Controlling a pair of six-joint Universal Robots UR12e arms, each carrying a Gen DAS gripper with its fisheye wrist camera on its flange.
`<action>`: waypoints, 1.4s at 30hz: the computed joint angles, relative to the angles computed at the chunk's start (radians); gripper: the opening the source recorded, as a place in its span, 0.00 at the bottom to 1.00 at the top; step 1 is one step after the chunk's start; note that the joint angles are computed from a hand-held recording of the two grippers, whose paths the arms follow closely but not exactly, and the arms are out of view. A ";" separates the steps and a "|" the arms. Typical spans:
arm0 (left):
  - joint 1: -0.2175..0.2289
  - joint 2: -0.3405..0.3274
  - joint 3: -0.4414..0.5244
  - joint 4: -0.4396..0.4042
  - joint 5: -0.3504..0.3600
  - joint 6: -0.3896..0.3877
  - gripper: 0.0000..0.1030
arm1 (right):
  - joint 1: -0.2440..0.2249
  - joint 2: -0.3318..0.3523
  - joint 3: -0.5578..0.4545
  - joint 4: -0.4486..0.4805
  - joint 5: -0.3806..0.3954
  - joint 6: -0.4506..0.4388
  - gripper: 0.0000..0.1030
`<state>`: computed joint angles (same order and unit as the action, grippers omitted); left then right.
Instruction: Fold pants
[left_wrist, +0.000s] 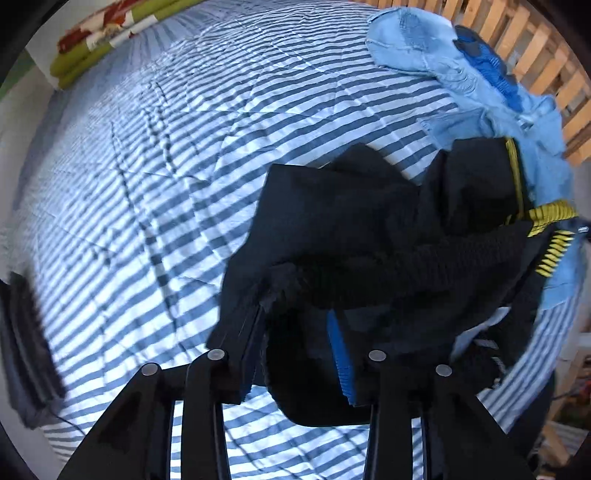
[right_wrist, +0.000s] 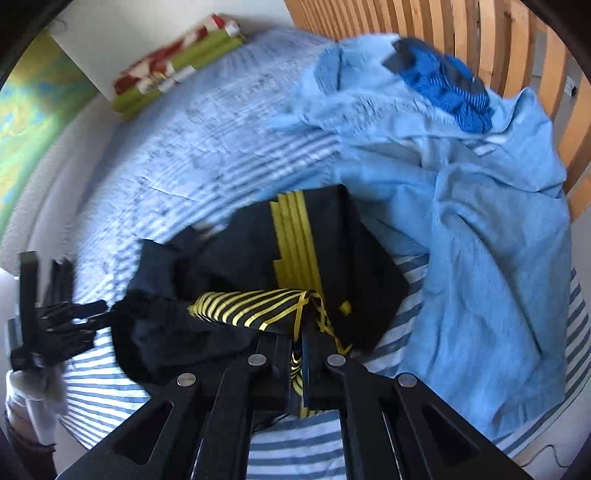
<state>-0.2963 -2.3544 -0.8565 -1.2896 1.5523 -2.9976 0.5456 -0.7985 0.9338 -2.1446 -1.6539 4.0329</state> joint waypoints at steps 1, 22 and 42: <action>0.002 0.012 -0.020 0.015 -0.008 0.003 0.49 | -0.003 0.002 0.000 0.011 0.010 -0.014 0.04; 0.053 0.121 -0.255 0.135 -0.123 -0.131 0.04 | 0.066 0.130 -0.299 0.244 -0.245 -0.524 0.44; 0.047 0.227 -0.370 0.303 -0.073 -0.044 0.17 | 0.007 0.087 -0.148 0.105 0.080 -0.220 0.03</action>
